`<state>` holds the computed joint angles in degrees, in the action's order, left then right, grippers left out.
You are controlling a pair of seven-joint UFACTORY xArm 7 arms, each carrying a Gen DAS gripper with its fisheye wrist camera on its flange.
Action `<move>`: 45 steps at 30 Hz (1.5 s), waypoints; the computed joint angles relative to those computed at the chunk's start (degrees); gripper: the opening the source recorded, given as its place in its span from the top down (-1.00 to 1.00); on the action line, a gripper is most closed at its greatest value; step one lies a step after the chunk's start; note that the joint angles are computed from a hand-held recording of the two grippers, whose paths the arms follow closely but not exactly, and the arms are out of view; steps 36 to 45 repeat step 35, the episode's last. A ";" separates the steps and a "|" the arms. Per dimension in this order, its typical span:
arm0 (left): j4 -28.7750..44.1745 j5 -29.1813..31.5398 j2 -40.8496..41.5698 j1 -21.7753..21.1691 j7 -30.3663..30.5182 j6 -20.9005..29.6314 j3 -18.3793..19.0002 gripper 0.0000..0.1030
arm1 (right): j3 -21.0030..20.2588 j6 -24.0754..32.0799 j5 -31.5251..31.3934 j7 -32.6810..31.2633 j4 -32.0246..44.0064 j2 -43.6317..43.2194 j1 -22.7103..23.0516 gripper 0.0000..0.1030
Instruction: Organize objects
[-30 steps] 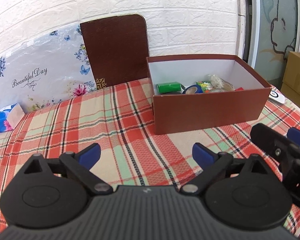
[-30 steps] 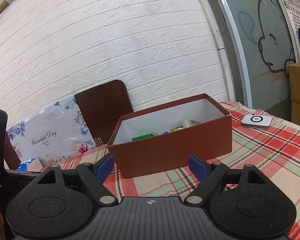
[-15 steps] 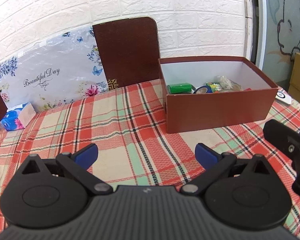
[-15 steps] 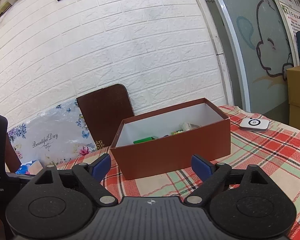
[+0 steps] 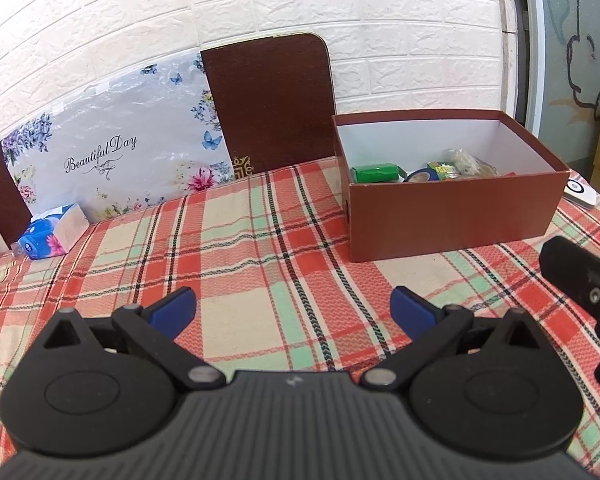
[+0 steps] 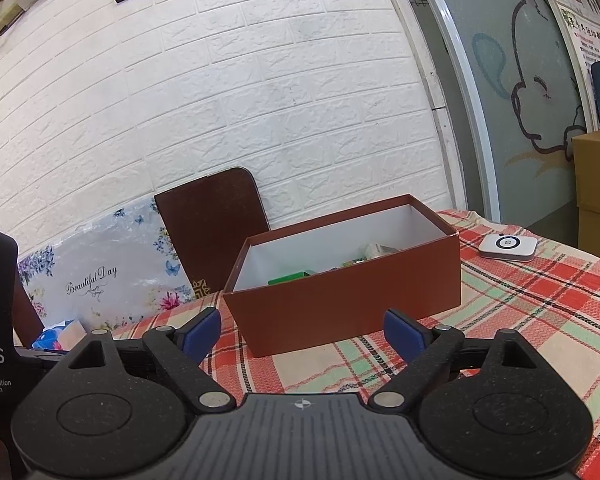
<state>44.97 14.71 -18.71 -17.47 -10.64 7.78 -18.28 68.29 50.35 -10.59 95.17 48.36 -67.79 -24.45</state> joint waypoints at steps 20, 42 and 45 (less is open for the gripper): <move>0.32 -0.22 0.00 -1.15 0.37 2.34 0.13 -1.00 | -0.31 -0.35 0.05 0.73 -1.31 -0.41 1.39 -0.75; -0.64 -1.93 0.14 -4.01 3.65 -0.72 2.27 -1.00 | -0.01 0.24 -0.52 1.76 -1.40 0.42 1.66 -0.76; -0.64 -1.93 0.14 -4.01 3.65 -0.72 2.27 -1.00 | -0.01 0.24 -0.52 1.76 -1.40 0.42 1.66 -0.76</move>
